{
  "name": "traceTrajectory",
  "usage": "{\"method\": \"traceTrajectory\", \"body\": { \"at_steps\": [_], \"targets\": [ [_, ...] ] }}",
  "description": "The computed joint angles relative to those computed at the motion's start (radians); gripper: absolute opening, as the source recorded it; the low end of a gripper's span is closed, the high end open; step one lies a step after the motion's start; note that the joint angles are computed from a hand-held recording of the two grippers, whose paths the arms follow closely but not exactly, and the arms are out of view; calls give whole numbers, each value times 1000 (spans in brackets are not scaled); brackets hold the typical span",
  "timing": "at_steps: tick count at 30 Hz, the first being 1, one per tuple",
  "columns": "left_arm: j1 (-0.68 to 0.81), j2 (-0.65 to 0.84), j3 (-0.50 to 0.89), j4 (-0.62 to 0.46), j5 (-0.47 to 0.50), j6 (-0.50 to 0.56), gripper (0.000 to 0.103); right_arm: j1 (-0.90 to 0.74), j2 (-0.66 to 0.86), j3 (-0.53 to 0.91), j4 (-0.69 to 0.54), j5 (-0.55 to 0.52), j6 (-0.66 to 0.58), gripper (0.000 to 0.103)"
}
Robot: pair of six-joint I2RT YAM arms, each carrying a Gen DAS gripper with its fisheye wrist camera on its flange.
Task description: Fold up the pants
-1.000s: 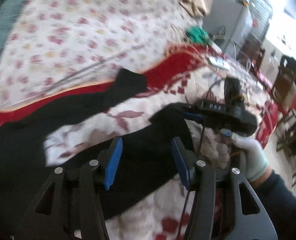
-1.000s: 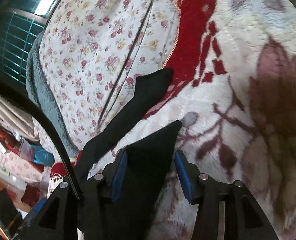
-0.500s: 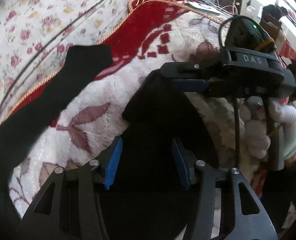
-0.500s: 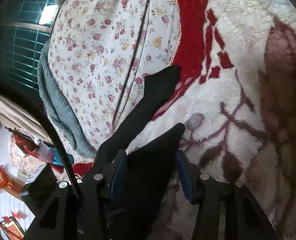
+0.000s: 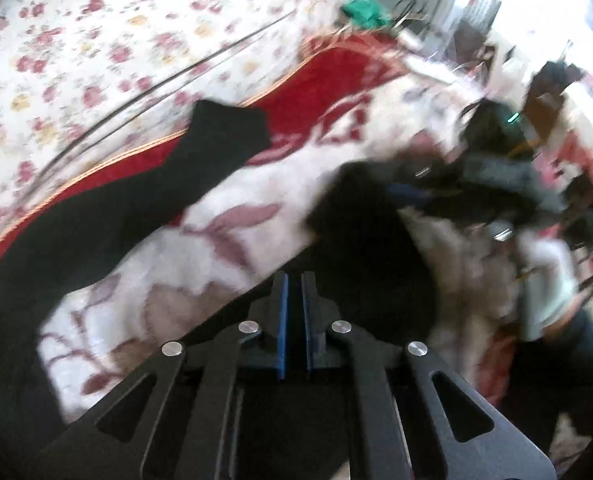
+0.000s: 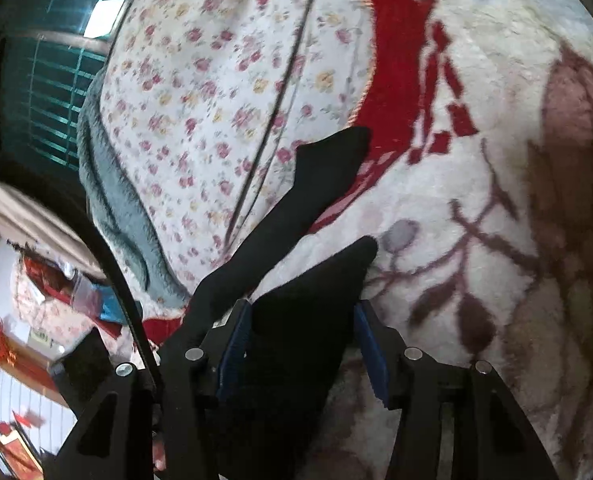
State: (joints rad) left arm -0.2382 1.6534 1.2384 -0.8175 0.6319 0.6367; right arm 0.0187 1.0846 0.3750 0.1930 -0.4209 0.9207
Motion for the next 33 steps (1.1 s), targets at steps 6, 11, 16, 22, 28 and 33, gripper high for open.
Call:
{"method": "traceTrajectory", "body": {
  "at_steps": [6,11,16,22,28,33],
  "targets": [
    [-109,98,113,-50,-35,-11,62,-25,23,-13,37,-33,31,51],
    [-169,233,246,-146,-108,58,64,-64,50,-25,83,-95,51,51],
    [-213,287,289,-150,-147,50,68,-77,73,-28,113,-118,61,51],
    [-188,210,220,-147,-130,95,6,-40,29,-21,78,-56,28,51],
    [-23,163,176,-201,-32,135,3,21,-14,-14,80,-25,-4,54],
    [67,196,196,-205,-15,90,2,147,18,60,7,62,-82,55]
  ]
}}
